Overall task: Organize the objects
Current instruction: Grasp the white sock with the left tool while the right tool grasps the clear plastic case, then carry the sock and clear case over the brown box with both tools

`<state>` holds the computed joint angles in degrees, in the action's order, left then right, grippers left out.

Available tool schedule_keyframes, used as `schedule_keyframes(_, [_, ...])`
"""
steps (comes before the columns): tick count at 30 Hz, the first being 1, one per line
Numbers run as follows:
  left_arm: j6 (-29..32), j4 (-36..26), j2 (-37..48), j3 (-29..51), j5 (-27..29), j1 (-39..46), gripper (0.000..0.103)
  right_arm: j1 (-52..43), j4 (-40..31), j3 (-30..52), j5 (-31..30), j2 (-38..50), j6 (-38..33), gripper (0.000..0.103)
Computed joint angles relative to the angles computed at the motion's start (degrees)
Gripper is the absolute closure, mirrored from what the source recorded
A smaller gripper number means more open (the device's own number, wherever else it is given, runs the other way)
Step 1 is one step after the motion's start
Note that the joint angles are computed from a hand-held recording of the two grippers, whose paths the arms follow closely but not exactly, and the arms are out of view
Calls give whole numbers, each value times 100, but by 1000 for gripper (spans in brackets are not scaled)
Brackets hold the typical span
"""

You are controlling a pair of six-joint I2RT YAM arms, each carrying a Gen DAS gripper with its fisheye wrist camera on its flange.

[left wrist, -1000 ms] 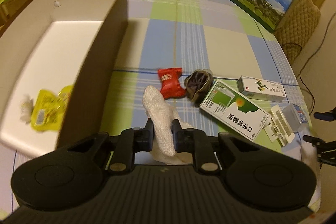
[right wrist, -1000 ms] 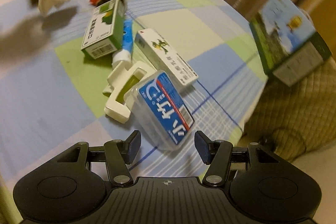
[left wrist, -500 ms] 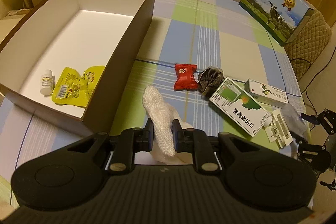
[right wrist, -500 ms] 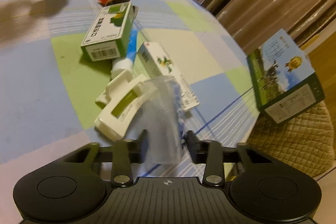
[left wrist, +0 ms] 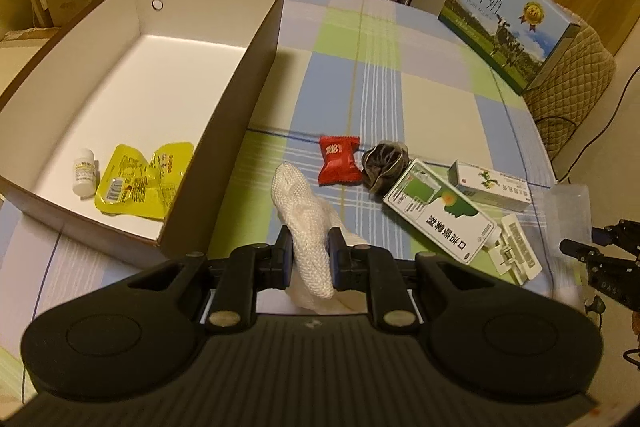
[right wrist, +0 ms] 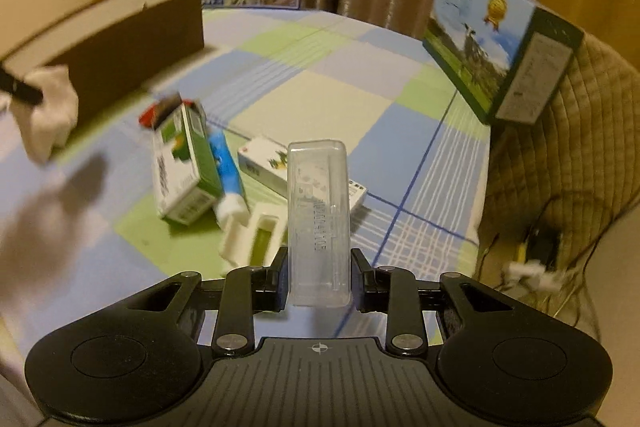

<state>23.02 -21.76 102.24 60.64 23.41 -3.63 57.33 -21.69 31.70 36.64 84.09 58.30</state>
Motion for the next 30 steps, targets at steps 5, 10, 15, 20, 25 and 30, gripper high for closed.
schedule_keyframes(5, [165, -199, -95, 120, 251, 167, 89, 160, -381, 425, -39, -155, 529, 76])
schedule_keyframes(10, [405, -518, -157, 360, 553, 416, 89, 262, -495, 1036, -45, -7, 695, 76])
schedule_keyframes(15, [648, -815, -130, 730, 879, 746, 89, 248, -203, 1781, -120, 443, 414, 76])
schedule_keyframes(20, [888, -1149, 85, 1333, 1159, 1172, 89, 171, 308, 2619, -320, 1125, -66, 76])
schedule_keyframes(25, [1041, -1435, 439, 2028, 1327, 1570, 89, 3, 813, 3408, -696, 1871, -431, 76])
schedule_keyframes(30, [1160, -1650, 967, 2844, 1337, 1846, 89, -157, 911, 4454, -953, 2688, -770, 76])
